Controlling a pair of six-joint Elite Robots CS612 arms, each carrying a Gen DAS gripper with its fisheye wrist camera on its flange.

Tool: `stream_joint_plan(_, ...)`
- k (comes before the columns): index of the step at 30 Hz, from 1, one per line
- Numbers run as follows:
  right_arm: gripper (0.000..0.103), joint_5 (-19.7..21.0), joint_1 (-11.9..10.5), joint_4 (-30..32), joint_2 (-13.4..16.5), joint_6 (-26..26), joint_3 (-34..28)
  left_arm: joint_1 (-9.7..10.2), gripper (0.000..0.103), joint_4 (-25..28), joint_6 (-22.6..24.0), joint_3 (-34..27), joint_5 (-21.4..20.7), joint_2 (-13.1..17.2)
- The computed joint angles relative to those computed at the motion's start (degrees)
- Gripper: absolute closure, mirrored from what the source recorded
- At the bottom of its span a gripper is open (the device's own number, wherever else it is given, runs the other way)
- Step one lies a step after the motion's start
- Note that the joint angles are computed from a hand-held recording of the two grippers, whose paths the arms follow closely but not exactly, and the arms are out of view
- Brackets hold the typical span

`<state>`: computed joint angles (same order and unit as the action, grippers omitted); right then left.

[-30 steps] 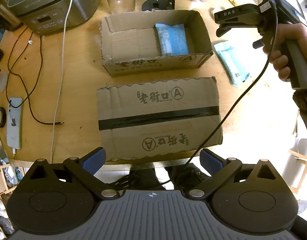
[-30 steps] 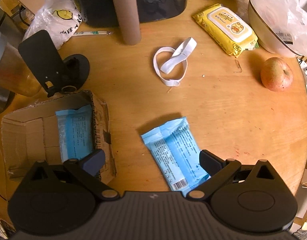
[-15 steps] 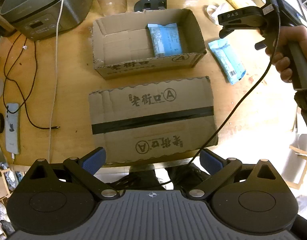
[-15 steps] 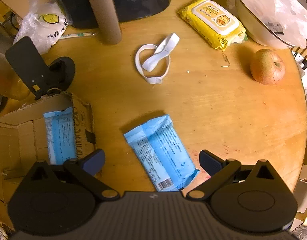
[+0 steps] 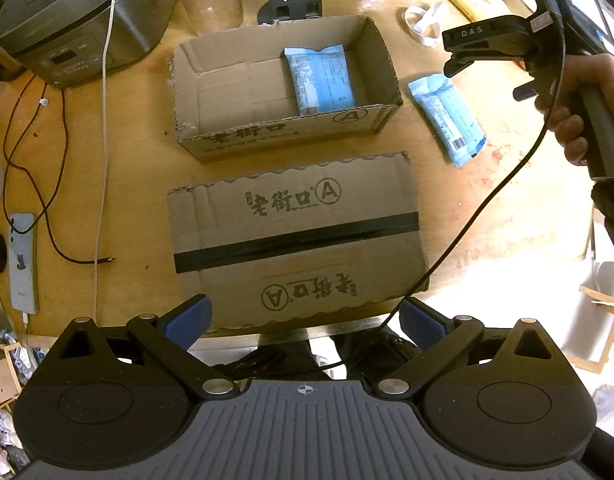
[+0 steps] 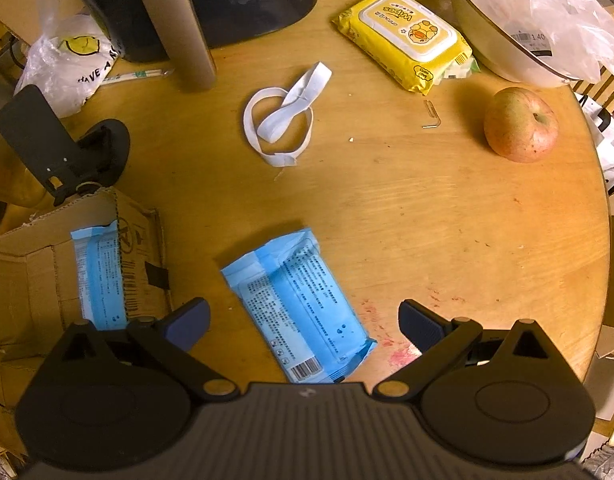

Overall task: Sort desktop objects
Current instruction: 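Move the open right gripper over the second light-blue packet on the table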

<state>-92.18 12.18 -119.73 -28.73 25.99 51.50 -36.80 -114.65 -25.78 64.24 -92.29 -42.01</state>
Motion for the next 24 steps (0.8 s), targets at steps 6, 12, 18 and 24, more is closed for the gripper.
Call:
stream_joint_plan(6,0.0,0.8,-0.2,-1.0,0.0,-1.8,0.5,-0.07,0.0,0.2,-0.1,-0.2,0.0,0.1)
stream_joint_plan(12,0.0,1.9,-0.4,-2.7,0.0,-6.7,1.3,-0.07,0.0,0.3,-0.4,-0.2,-0.1,0.1)
stream_joint_plan(18,0.0,3.5,-0.6,-4.4,-0.3,-13.2,2.5,-0.04,0.0,0.3,-0.9,-0.2,-0.3,0.2)
stream_joint_plan(24,0.0,4.3,-0.9,-4.6,-0.3,-20.1,3.3,-0.07,0.0,0.2,-1.2,-0.2,-0.6,0.3)
